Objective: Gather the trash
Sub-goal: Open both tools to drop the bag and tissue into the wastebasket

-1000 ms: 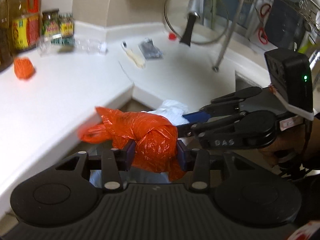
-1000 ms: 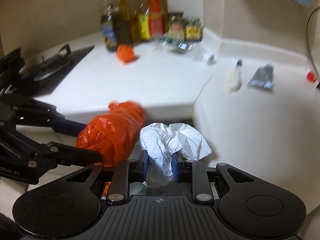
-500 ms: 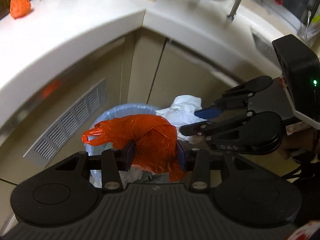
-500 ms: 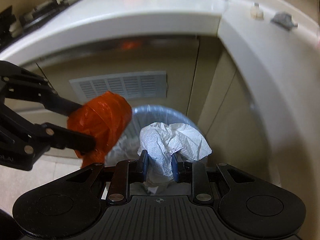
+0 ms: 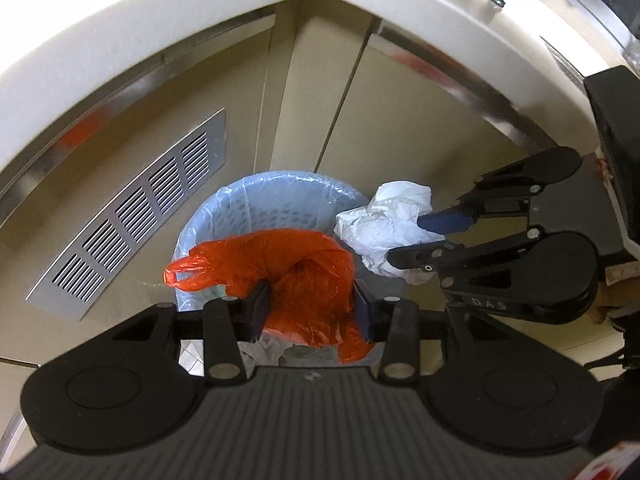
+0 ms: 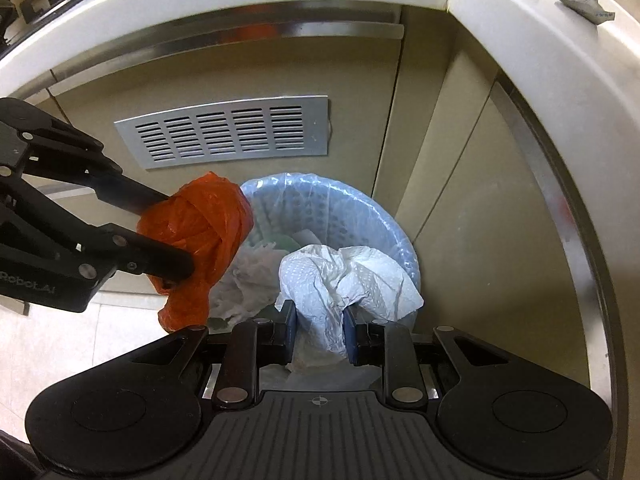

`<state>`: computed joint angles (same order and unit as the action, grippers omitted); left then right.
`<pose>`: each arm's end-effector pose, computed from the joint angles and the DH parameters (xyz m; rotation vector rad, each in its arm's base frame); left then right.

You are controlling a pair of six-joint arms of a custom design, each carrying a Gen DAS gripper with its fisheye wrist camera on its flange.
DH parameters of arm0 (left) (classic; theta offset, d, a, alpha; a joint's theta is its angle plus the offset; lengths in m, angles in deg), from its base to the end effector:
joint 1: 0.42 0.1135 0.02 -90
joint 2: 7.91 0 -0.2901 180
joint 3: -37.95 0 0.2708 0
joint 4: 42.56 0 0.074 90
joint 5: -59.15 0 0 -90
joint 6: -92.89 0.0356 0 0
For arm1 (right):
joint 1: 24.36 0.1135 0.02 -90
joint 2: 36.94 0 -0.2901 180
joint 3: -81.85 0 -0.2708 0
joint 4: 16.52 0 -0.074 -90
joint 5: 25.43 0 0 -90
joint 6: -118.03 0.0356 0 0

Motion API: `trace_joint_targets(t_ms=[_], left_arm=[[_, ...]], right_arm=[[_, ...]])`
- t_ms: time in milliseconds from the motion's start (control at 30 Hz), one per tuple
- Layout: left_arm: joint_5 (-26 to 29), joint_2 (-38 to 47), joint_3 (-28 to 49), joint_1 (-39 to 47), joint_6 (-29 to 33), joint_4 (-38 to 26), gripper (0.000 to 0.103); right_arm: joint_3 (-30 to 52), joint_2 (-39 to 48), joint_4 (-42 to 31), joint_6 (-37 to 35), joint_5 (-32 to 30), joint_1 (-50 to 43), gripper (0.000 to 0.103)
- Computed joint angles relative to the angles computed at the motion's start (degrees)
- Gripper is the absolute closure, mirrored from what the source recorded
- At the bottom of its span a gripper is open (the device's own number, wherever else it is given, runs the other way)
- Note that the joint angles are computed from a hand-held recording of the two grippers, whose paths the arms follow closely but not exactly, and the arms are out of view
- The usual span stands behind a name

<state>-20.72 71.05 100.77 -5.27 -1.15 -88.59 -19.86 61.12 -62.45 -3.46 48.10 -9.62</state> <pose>0.2740 -0.0295 0.2265 0.0771 2.6565 -0.2858 0.3456 0.1014 0.2106 -1.1233 2.4201 0.2982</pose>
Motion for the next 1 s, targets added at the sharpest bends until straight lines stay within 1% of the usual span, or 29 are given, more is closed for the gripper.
trace_joint_targets(t_ms=[133, 400, 700, 833, 1000], left_arm=[[-1.8, 3.8, 2.2, -1.5, -2.2, -0.6, 0.064], [-3.6, 7.6, 5.4, -2.7, -5.4, -2.9, 0.064], [-3.3, 8.7, 7.5, -2.5, -4.7, -4.8, 0.064], [-3.2, 8.9, 7.8, -2.0, -3.1, -5.5, 0.064], [-3.1, 12.0, 8.5, -2.2, -0.3, -5.0, 0.064]], right_arm=[[0.1, 1.3, 1.0, 1.2, 1.3, 1.0, 0.078], [1.4, 4.8, 1.5, 2.1, 2.4, 1.9, 0.078], [2.0, 6.8, 2.4, 2.8, 3.3, 2.6, 0.078], [2.5, 8.5, 3.1, 3.2, 3.4, 2.9, 0.078], [3.0, 11.4, 5.1, 2.5, 3.5, 3.4, 0.078]])
